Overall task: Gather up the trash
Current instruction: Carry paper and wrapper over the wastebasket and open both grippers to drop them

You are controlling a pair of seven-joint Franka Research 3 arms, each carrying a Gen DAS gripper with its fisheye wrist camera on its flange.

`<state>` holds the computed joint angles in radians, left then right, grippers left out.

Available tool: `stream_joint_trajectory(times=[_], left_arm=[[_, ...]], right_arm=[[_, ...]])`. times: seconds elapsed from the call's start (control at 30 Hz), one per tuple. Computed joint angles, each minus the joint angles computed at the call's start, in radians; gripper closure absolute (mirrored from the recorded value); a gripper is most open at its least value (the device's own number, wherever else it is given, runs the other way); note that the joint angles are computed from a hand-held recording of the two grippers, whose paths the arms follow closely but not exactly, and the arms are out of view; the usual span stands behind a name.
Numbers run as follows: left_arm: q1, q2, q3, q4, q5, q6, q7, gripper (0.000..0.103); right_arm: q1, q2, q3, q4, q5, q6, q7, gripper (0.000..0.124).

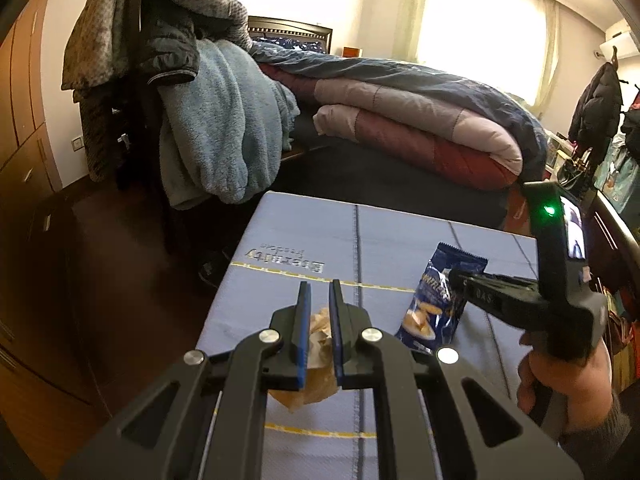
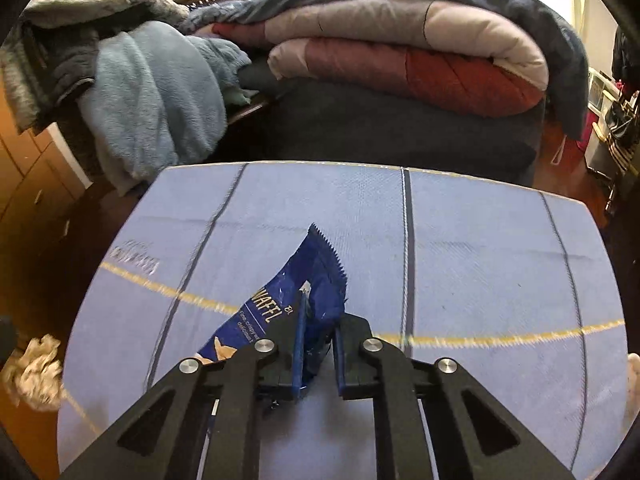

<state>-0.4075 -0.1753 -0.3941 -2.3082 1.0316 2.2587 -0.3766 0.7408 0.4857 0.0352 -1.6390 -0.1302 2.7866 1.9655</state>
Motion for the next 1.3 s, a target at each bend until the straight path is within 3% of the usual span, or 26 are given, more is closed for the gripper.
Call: stream_joint_trajectory(times=[0.23,0.4,0.53,0.63,0.83,1.0,1.3], left_arm=[[-0.039,0.013,-0.03,0.046,-0.023,-0.055,0.006,0.092],[-0.072,0.034,-0.045,0.09,-0.028,-0.092,0.02,0.092],[-0.102,0.073,-0.051,0.145,-0.011,-0.116,0.038,0.092],[-0.128,0.117,-0.053,0.2,0.013,-0.129,0.054,0.092],[-0.198,0.231,-0.036,0.336,0.076,-0.132,0.093,0.091],[-0.268,0.35,-0.004,0.479,0.124,-0.12,0.152,0.091],[-0.396,0.593,0.084,0.784,0.131,-0.042,0.324,0.091]], right_arm=[[-0.005,-0.191,-0.008,-0.253,-0.046,0.124,0.037,0.112],[-0.071,-0.33,0.042,-0.429,-0.007,0.2,0.015,0.112],[-0.103,-0.438,0.046,-0.56,-0.083,0.235,0.089,0.111],[-0.15,-0.511,0.068,-0.644,-0.165,0.251,0.161,0.111],[-0.317,-0.656,0.16,-0.792,-0.343,0.269,0.331,0.111],[-0.435,-0.774,0.216,-0.91,-0.332,0.287,0.342,0.111],[-0.561,-0.934,0.217,-1.07,-0.226,0.31,0.273,0.111]])
